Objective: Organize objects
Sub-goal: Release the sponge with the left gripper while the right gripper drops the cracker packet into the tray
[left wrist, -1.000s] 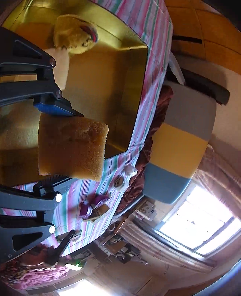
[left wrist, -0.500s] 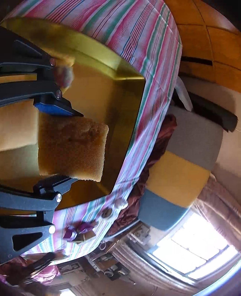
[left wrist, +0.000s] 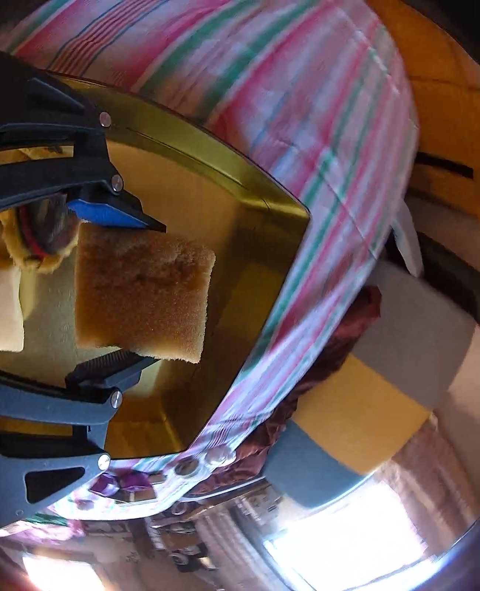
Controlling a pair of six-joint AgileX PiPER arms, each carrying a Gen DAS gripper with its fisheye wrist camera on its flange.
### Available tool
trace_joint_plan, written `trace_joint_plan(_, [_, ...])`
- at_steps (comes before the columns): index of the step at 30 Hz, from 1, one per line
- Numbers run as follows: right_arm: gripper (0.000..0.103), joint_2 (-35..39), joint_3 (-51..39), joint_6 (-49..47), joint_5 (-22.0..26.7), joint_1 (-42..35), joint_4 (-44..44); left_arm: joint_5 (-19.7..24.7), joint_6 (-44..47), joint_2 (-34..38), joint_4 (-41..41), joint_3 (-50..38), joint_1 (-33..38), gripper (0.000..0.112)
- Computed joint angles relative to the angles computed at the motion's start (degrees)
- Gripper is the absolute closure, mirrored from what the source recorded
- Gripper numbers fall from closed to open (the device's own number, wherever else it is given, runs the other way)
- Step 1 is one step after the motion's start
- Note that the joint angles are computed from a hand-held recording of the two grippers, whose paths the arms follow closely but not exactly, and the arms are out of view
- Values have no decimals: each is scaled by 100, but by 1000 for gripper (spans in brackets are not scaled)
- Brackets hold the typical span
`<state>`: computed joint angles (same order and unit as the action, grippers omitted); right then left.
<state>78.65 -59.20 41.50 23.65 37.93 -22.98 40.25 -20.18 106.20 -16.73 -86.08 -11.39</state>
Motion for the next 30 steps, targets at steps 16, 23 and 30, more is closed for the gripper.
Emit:
trace_joint_plan(16, [60, 716, -650, -707, 278, 148, 965, -1697, -2404, -1760, 1948, 2203, -356, 39])
trace_joint_plan(23, [60, 1508, -1576, -1508, 780, 8, 1907, -1463, -3502, -1973, 2922, 2254, -467, 39])
trace_joint_plan(30, [60, 2590, -2820, -1698, 1441, -168, 2278, -1432, -3750, -2095, 3248, 2214, -550, 39])
